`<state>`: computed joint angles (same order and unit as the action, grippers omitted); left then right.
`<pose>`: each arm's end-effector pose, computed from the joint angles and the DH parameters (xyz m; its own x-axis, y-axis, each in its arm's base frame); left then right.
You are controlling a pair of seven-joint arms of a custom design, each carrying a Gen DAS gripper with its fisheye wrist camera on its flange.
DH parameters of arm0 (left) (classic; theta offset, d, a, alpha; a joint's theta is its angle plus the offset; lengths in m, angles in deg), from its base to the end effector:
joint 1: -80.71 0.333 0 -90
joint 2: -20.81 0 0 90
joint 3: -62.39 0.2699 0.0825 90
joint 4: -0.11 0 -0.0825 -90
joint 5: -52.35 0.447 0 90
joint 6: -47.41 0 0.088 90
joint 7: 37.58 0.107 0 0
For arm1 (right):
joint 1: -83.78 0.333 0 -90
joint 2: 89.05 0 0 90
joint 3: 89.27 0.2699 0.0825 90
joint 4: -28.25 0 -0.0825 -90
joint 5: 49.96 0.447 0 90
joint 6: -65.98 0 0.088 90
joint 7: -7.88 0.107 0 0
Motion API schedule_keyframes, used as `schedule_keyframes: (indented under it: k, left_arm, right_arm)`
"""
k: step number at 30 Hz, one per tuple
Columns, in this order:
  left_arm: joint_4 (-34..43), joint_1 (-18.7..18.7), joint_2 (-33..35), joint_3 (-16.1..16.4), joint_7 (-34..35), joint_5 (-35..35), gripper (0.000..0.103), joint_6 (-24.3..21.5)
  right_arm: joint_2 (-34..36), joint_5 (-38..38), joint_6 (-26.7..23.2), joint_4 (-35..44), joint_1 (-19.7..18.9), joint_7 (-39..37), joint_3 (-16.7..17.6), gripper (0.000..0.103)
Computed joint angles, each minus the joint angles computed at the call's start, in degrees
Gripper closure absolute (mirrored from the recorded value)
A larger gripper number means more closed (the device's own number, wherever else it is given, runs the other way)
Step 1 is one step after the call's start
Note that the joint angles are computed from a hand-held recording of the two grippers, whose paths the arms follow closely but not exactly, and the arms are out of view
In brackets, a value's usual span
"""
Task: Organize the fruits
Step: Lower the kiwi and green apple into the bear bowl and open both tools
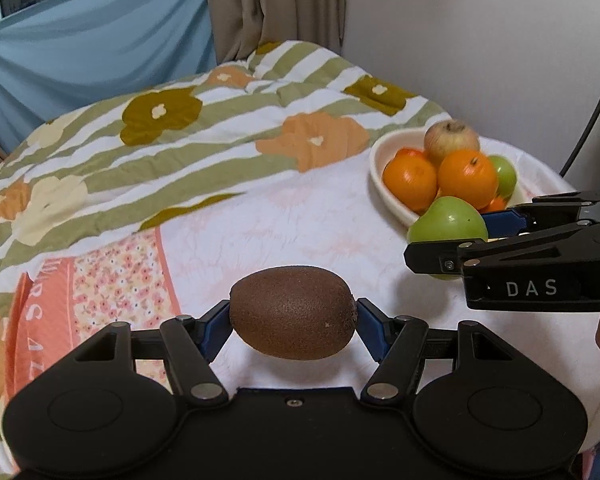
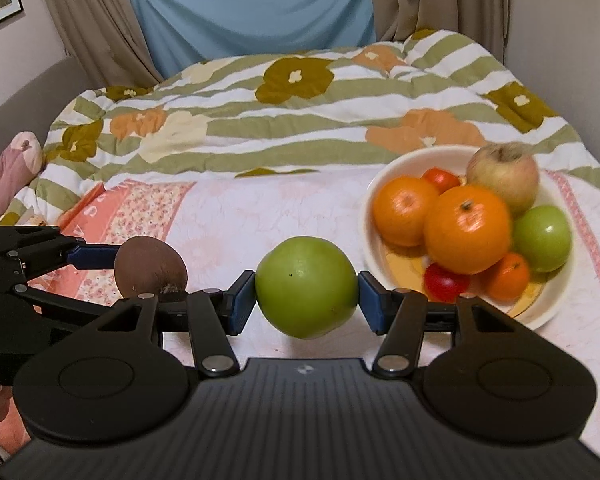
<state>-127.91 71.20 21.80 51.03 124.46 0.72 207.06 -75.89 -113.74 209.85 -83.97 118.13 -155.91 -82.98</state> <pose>0.5787 -0.1827 0.3237 -0.7409 -0.6709 -0.0312 -0.4931 0.5750 -0.6529 0.5037 0.4401 0.3094 -0.2433 -0.9548 -0.1711 -0.6509 0.2914 -0.7010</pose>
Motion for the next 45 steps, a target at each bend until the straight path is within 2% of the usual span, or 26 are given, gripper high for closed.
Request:
schedule_keyframes:
  k: [5,12,22,26,32,39,45]
  left_arm:
    - [-2.1,-1.4,-3.6,-0.4,-2.1,-1.3,0.033,1.5]
    - [-3.5,-4.5,-6.8,-0.6,-7.0,-1.3,0.033,3.9]
    - [1.7,-7.7,-2.9,-2.3,-12.0,1.1,0.033,7.1]
    - [5.2,-8.2,0.7,-3.4,-16.0,5.1,0.033,7.9]
    - [11.4,-9.2,7.3,-4.1,-25.1,15.0,0.033,8.3]
    - [20.4,-11.7,16.2,-2.4,-37.4,27.1,0.033,5.9]
    - [26.0,-13.2,21.3,-1.4,-42.7,33.5,0.033,3.2]
  right_arm:
    - [-6.1,-0.4,-0.4,-5.4,-0.8,-0.6,0.8,0.033]
    - [-16.1,-0.2,-0.2,-14.6,-4.0,-1.8,3.3,0.033]
    - [-27.4,1.2,2.0,-25.7,-9.6,-3.5,5.5,0.033]
    - [-29.5,1.4,4.2,-28.1,-12.0,-4.6,5.7,0.033]
    - [-30.5,1.0,7.7,-30.2,-15.1,-6.6,5.3,0.033]
    - [-29.6,0.1,12.4,-31.2,-18.3,-8.1,4.4,0.033]
    - [-28.7,-0.8,14.9,-31.5,-20.0,-8.1,3.9,0.033]
